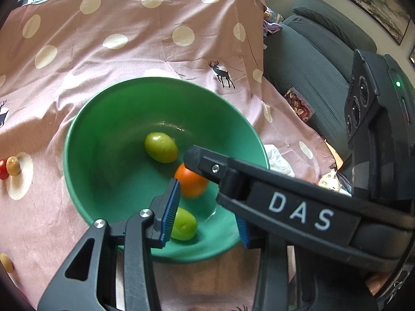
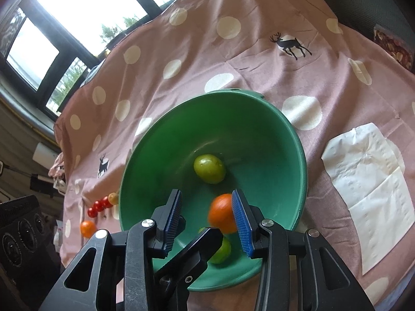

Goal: Organize fruits

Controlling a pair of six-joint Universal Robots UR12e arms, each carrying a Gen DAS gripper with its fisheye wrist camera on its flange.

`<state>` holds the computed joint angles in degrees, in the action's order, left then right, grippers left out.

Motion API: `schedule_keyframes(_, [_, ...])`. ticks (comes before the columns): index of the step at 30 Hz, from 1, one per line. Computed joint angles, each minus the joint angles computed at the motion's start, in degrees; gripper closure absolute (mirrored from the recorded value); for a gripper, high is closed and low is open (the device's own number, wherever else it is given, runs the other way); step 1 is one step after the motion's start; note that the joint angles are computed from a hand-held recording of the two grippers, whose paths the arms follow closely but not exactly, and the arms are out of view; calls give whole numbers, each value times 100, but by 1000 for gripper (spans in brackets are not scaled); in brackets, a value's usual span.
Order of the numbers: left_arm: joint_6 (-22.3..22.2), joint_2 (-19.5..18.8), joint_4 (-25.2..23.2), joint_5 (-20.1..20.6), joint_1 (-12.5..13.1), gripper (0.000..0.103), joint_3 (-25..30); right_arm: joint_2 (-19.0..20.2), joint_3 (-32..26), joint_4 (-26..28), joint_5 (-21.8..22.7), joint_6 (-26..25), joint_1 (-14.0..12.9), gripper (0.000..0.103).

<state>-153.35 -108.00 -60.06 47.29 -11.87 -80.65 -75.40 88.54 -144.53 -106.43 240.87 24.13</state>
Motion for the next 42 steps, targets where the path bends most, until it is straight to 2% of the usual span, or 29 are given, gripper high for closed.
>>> schedule_keyframes(3, [68,53,-100,-183,90,62,-22,22,-39,18,-158,-1,35,60])
schedule_keyframes(9, [86,312,261,-344,340,55,-269,70,-128,78,-285,7,75,60])
schedule_keyframes(12, [-8,452,558,-340,513,47,-433,121,-236,147,-412,-91,130,60])
schedule_keyframes(18, [-259,674,1056,97,914,39,-684,291,-506,151,-432,-482,232,60])
schedule_keyframes(23, [-829,679,1399,355,1302,34,-824,517,-829,134,-397,-789,338,60])
schedule_keyframes(27, [-1184,610,1407,631,1528,34,-823,754,-1161,259,-225,-1096,415,49])
schedule_keyframes(32, [-1683,519,1766,1029,1706,33,-795,1041,-1557,535,-18,-1435,499,48])
schedule_keyframes(36, [-1802,437,1544,853,1864,32,-700,1245,-1853,833,149,-1611,562,47])
schedule_keyframes(42, [-2142,347,1514,1006,1948,31,-600,1543,-2299,1018,226,-1828,648,47])
